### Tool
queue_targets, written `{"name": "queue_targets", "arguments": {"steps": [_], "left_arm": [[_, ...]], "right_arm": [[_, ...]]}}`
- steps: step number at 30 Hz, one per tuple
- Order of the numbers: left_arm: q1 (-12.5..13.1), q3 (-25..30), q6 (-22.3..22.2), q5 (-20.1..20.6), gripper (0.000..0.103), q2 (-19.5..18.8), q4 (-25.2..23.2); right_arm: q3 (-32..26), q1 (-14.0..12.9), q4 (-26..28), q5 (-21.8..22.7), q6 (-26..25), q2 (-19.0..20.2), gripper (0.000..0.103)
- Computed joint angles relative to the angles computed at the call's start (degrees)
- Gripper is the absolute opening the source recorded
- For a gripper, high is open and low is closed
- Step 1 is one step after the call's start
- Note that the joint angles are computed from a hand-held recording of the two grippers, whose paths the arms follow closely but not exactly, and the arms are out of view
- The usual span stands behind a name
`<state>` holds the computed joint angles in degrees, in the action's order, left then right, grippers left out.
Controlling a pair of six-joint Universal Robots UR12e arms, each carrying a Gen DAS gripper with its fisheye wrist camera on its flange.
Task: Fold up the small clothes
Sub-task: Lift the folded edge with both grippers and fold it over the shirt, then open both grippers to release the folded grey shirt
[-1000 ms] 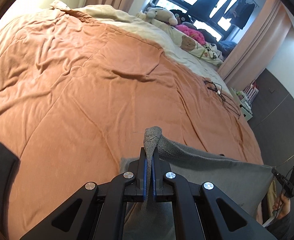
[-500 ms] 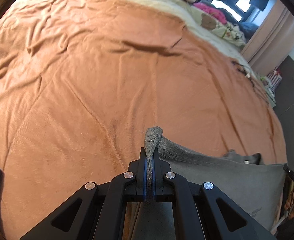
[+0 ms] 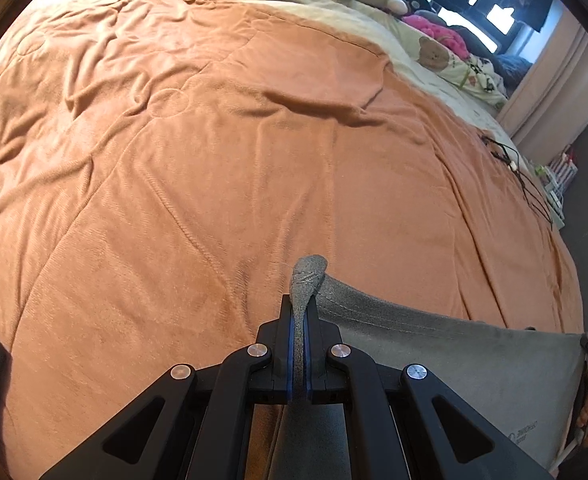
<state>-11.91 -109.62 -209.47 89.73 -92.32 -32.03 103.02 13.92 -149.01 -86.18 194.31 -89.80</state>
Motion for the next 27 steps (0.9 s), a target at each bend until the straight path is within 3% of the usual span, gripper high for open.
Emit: {"name": "queue_targets", "arguments": {"steps": [14,19,22,23,24,26,27], "left_arm": [[-0.3,3.5,2.4,2.0,0.003,-4.3,-6.3],[-0.1,3.9,1.1,1.0,0.004,-4.8,-7.6],[-0.5,4.5,1.8,1.2,0.023,-4.4,-9.6],[-0.7,4.8,2.1,1.9,0.037,-4.2,-10.4],[-1.0,4.6,2.2,2.7,0.049,-3.7,-10.5],[-0.9,3.9,1.8,2.3,0.058,-2.4,-9.5],[-0.8,3.8,1.7,2.1,0.062,-2.0,-9.4]], "right_arm": [[-4.8,0.2,7.6,-1.6,-1.7,5.3,0.002],[-6.1,0.7,10.1,-2.1,-2.1,6.6,0.003],[-7.2,0.6,12.3,-1.6,-2.3,6.7,0.008],[-7.5,0.8,13.1,-2.0,-2.4,6.5,0.019],[-7.5,1.0,13.1,-3.1,-2.6,6.2,0.047],[-6.7,1.0,10.9,-3.6,-2.5,5.1,0.083],[-6.2,1.0,10.1,-3.3,-2.1,4.4,0.083]]}}
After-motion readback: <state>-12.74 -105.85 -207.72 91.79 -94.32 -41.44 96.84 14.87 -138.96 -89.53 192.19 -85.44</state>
